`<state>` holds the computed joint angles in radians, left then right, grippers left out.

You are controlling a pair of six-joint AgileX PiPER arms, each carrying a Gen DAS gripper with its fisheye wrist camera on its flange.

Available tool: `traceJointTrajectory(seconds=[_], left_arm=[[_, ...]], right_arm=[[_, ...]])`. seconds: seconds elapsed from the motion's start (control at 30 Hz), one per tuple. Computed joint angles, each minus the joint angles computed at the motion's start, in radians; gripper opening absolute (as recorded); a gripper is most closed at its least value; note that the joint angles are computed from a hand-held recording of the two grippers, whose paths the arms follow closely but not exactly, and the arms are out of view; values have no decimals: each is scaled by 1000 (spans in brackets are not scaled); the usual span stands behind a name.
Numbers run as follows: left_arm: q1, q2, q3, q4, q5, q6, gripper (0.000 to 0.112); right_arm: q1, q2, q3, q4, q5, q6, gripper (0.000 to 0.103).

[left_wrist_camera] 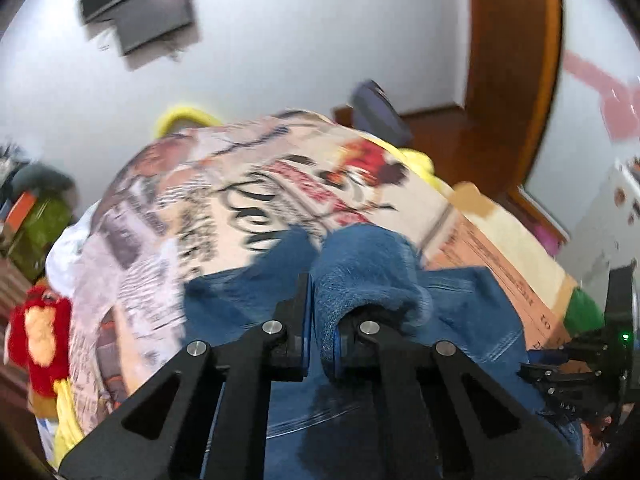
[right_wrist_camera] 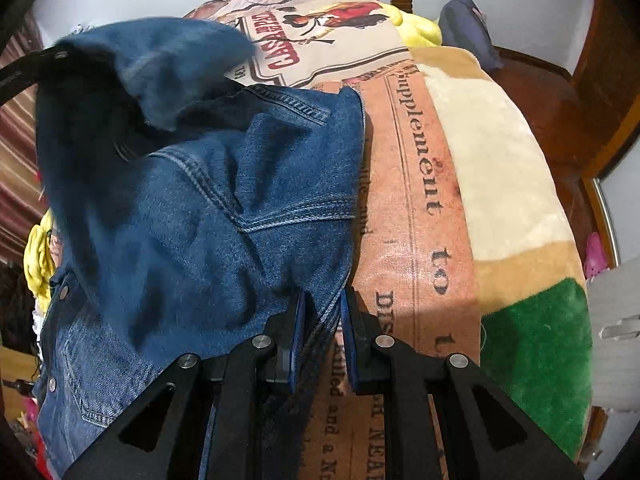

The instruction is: Fold large clothes

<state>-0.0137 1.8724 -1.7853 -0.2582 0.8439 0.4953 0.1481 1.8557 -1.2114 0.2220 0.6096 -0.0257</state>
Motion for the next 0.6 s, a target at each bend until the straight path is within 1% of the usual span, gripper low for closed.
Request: traceJointTrajectory(seconds=[0.07, 0.1, 0.17, 0.23, 0.3, 0.33, 0.37, 0.47, 0.5, 0.53, 0.57, 0.6], left_arm=[[84, -15, 9, -85, 54, 57, 8], [111, -26, 34, -97, 58, 70, 9], [174, -45, 108, -134, 68, 116, 9], [225, -65, 204, -138, 45, 153, 10], [290, -63, 286, -160, 37, 193, 17], [319, -55, 320, -166, 36, 203, 18], [353, -42, 351, -175, 32, 215, 22], [447, -17, 417, -233, 40, 264, 31], [473, -17, 438, -252, 34, 282, 32], [497, -27, 468, -266, 9, 300, 33], [526, -28, 480, -293, 5, 330, 37], [550, -28, 485, -310, 10, 343, 38]], right_arm=[[-1, -1, 2, 29, -6, -24, 14], [-5, 5, -7, 47, 0, -41, 14], [7, 4, -9, 34, 0, -26, 14], [26, 7, -14, -18, 1, 19, 15], [35, 8, -15, -38, 0, 37, 15], [37, 10, -18, -46, 3, 45, 15], [41, 9, -17, -55, 4, 55, 15], [56, 9, -20, -96, 6, 95, 15], [61, 10, -22, -110, 8, 107, 15], [64, 11, -23, -121, 9, 115, 15], [70, 11, -24, -139, 10, 132, 15], [77, 14, -29, -156, 13, 147, 15]])
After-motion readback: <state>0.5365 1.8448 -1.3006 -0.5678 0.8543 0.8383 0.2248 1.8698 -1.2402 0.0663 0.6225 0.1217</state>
